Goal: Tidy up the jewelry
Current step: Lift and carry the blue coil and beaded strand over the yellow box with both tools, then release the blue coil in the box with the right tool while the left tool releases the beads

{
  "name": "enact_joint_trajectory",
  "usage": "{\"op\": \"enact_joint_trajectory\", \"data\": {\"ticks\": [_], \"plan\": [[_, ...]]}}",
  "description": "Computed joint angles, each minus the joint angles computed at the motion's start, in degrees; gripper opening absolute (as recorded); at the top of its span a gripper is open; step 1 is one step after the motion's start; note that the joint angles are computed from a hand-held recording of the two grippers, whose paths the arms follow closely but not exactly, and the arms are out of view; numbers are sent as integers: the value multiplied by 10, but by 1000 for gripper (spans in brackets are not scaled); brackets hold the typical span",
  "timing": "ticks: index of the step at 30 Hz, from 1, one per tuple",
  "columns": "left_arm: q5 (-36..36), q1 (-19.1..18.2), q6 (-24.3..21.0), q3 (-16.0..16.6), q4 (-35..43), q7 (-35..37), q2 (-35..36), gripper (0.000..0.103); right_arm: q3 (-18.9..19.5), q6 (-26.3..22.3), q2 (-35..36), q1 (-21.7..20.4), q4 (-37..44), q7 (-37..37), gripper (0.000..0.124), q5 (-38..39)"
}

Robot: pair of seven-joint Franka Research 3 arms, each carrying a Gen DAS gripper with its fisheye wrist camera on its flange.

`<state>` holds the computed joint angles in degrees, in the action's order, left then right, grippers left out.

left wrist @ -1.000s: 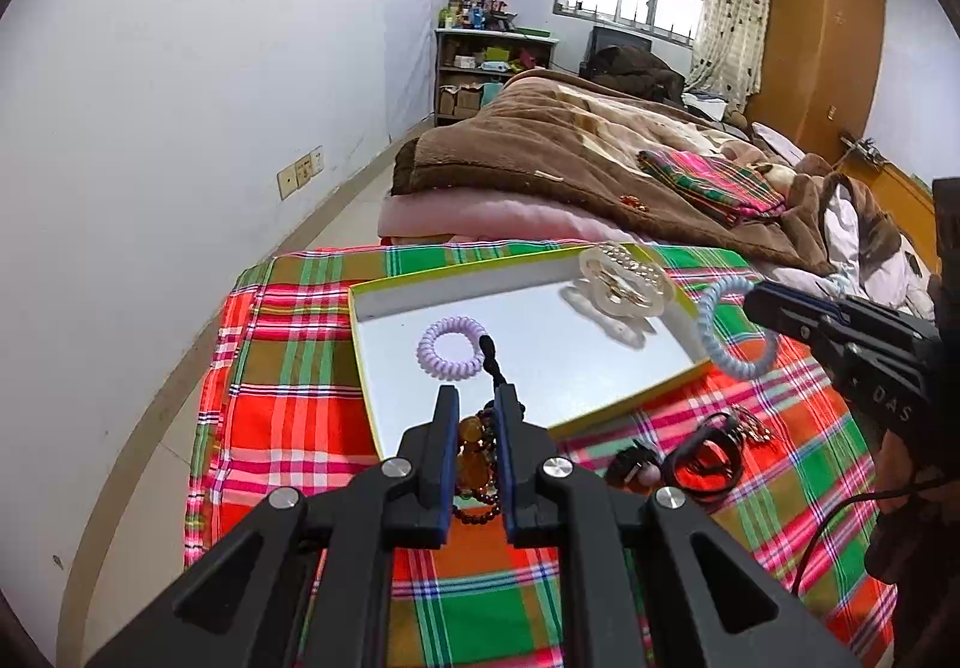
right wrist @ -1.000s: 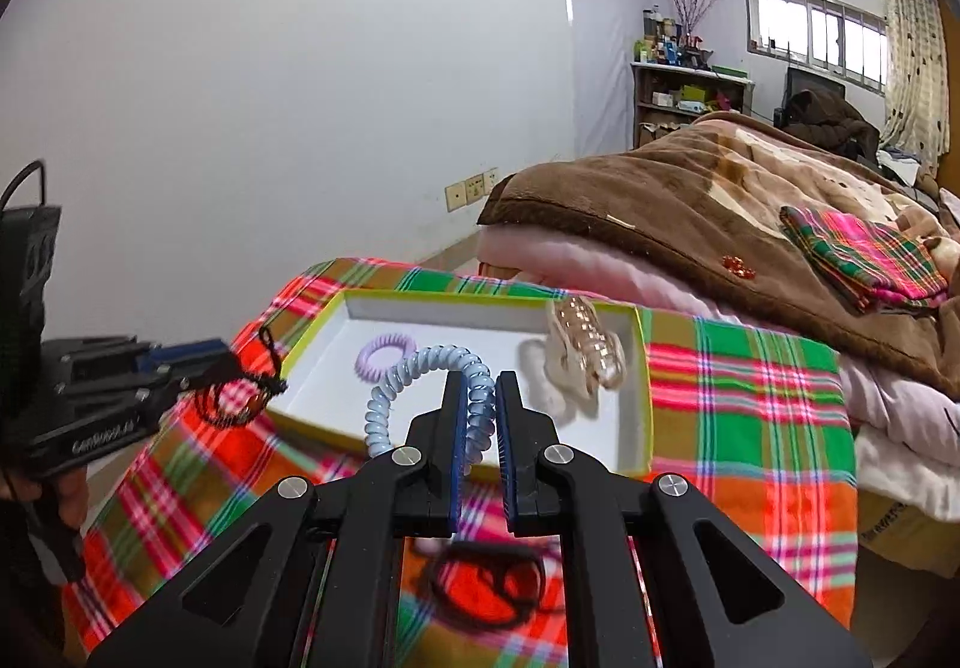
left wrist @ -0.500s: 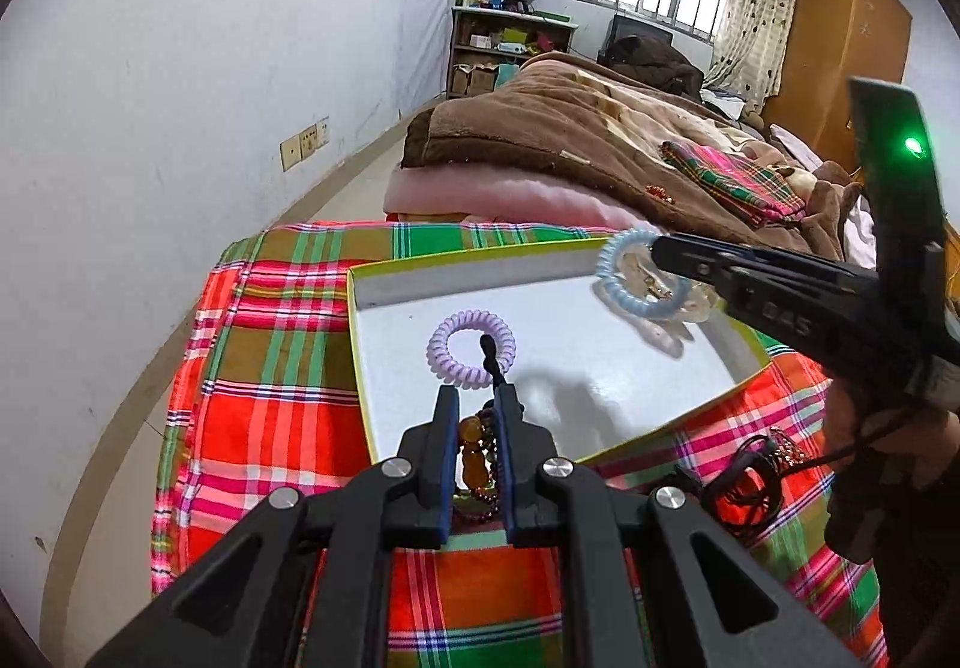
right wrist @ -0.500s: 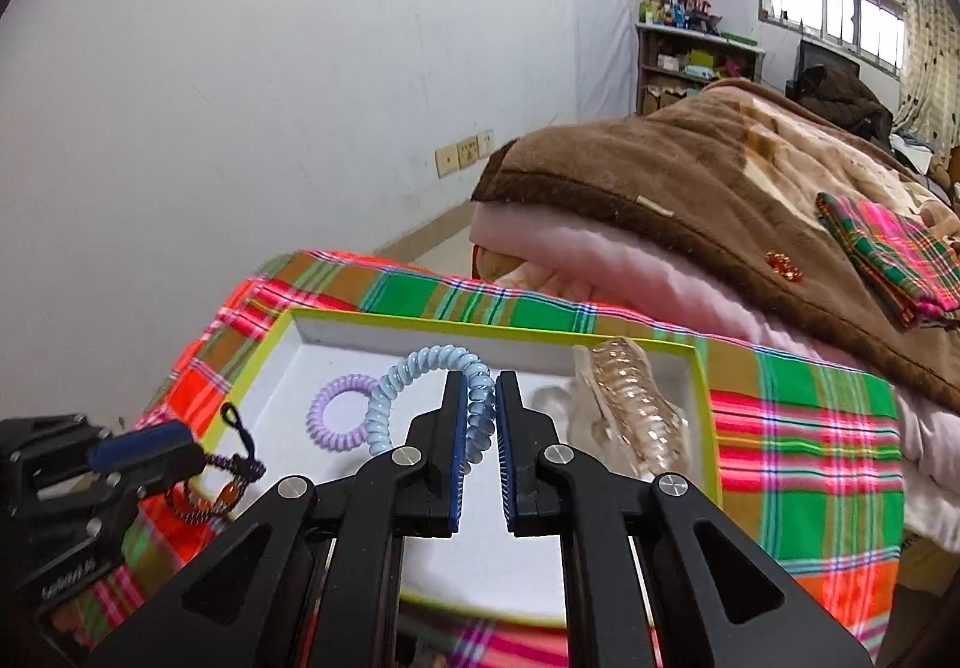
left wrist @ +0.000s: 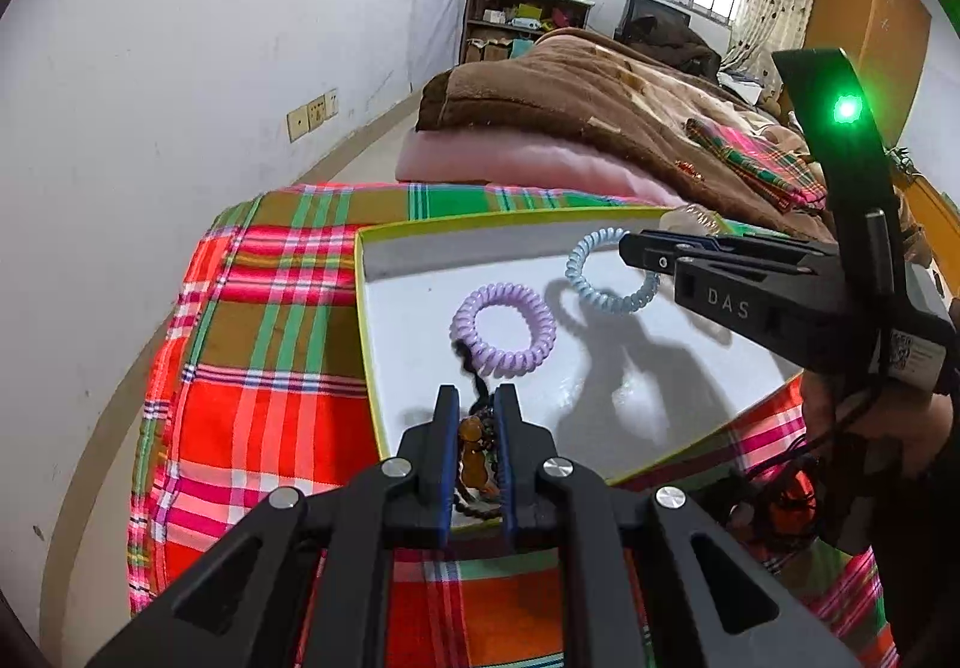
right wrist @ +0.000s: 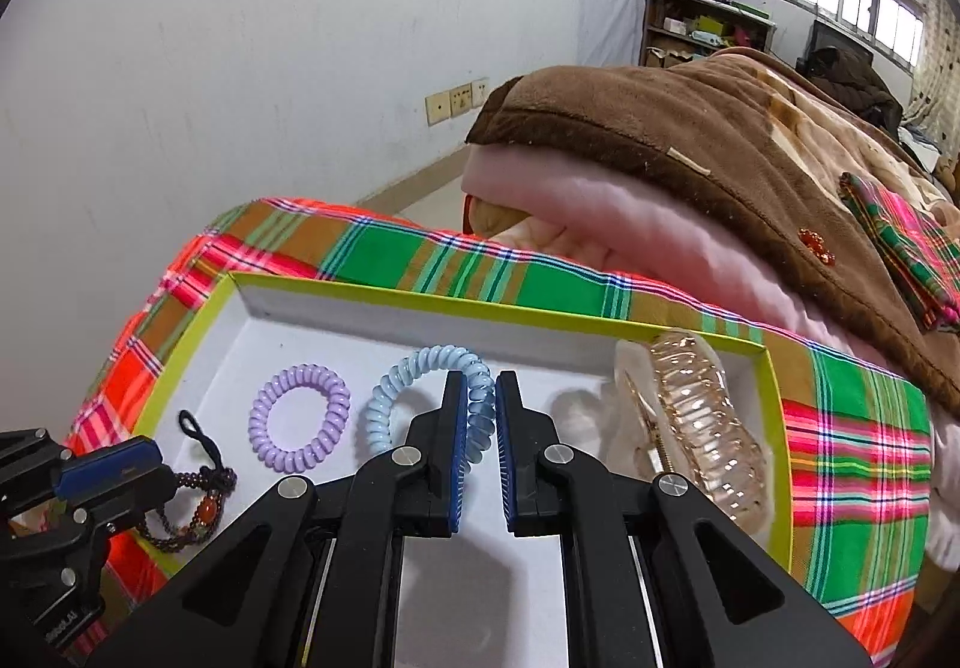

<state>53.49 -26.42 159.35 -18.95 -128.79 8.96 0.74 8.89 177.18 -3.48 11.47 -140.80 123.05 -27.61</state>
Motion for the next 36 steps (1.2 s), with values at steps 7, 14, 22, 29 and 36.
{"op": "enact_joint_trajectory", "data": {"ticks": [7, 14, 22, 29, 36], "plan": [[-7, -3, -6, 1, 4, 10, 8, 12, -14, -22, 21, 19, 20, 9, 10, -12], [-13, -5, -13, 4, 11, 16, 16, 13, -33, -44, 30, 37, 33, 36, 10, -48], [-17, -7, -17, 7, 14, 16, 20, 13, -43, -54, 37, 48, 40, 28, 10, -43], [-26, -7, -19, 9, 13, 21, 23, 16, -47, -53, 36, 50, 39, 37, 11, -53], [-28, -8, -17, 9, 15, 27, 24, 22, -49, -53, 35, 49, 41, 62, 12, -80]]}}
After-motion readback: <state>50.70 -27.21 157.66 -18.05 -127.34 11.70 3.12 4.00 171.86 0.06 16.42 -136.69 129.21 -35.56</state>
